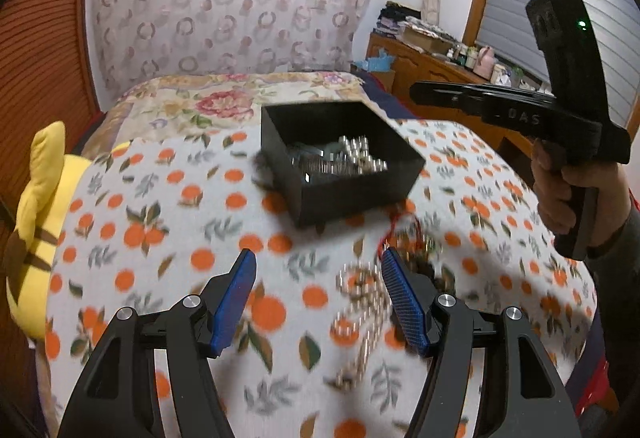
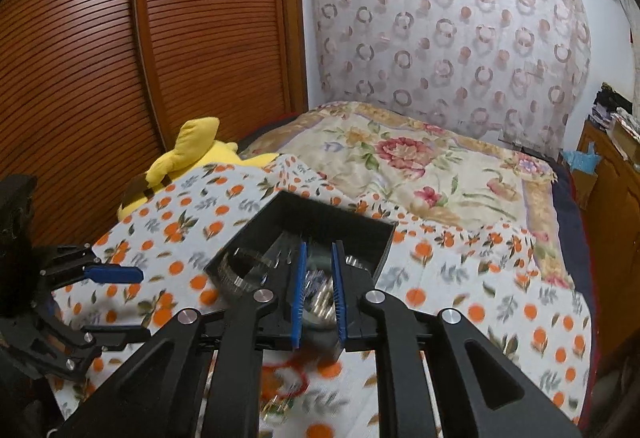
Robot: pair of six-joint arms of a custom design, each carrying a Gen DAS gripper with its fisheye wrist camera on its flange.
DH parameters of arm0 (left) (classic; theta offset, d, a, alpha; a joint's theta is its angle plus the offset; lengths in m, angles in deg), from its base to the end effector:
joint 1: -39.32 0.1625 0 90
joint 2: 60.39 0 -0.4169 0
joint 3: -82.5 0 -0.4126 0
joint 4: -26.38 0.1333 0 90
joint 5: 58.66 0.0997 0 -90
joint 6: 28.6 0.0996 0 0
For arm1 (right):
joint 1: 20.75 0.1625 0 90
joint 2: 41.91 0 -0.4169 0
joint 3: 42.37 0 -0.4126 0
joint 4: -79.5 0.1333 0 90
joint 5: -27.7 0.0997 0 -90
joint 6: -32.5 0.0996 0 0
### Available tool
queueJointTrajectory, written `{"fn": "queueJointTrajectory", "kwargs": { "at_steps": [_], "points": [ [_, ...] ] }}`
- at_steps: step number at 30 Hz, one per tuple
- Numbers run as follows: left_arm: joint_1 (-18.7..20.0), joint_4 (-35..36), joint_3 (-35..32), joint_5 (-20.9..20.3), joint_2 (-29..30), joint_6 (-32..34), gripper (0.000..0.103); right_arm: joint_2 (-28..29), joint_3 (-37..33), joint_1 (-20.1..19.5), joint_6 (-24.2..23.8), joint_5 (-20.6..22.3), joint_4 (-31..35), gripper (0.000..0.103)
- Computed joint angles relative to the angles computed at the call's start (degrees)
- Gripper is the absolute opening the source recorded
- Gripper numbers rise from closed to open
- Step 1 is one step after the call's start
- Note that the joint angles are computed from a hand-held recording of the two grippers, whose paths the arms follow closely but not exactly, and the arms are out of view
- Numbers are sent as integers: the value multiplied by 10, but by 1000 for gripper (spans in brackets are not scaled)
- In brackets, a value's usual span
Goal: Organize jewelry
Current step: 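Grasp the remaining pearl strand with the left tool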
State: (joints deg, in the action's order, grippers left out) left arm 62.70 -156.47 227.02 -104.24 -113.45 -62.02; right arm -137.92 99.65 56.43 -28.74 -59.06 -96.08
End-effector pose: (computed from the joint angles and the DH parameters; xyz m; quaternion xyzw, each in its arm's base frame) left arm -0.2328 -0.3218 0.0145 0.2601 0.8885 -0.2968 0.2343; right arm 0.0505 -0.4044 0.2671 0.3944 -0.8539 0.2861 0.1825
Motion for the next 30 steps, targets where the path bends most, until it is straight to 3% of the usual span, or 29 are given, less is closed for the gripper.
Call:
{"fn": "queueJointTrajectory", "kwargs": {
  "at_steps": [7, 13, 20, 30],
  "points": [
    [-35, 26, 43, -10, -15, -62, 61, -82, 72, -49, -36, 21, 29, 15],
    [-54, 42, 63, -25, -20, -93, 51, -135, 122, -90, -83, 27, 64, 15],
    [-45, 40, 57, -46, -6, -81, 31, -167, 150, -119, -114, 33, 87, 15],
    [-32, 76, 29, -52, 14, -59, 26, -189, 162, -131, -132, 33, 111, 16]
  ]
}}
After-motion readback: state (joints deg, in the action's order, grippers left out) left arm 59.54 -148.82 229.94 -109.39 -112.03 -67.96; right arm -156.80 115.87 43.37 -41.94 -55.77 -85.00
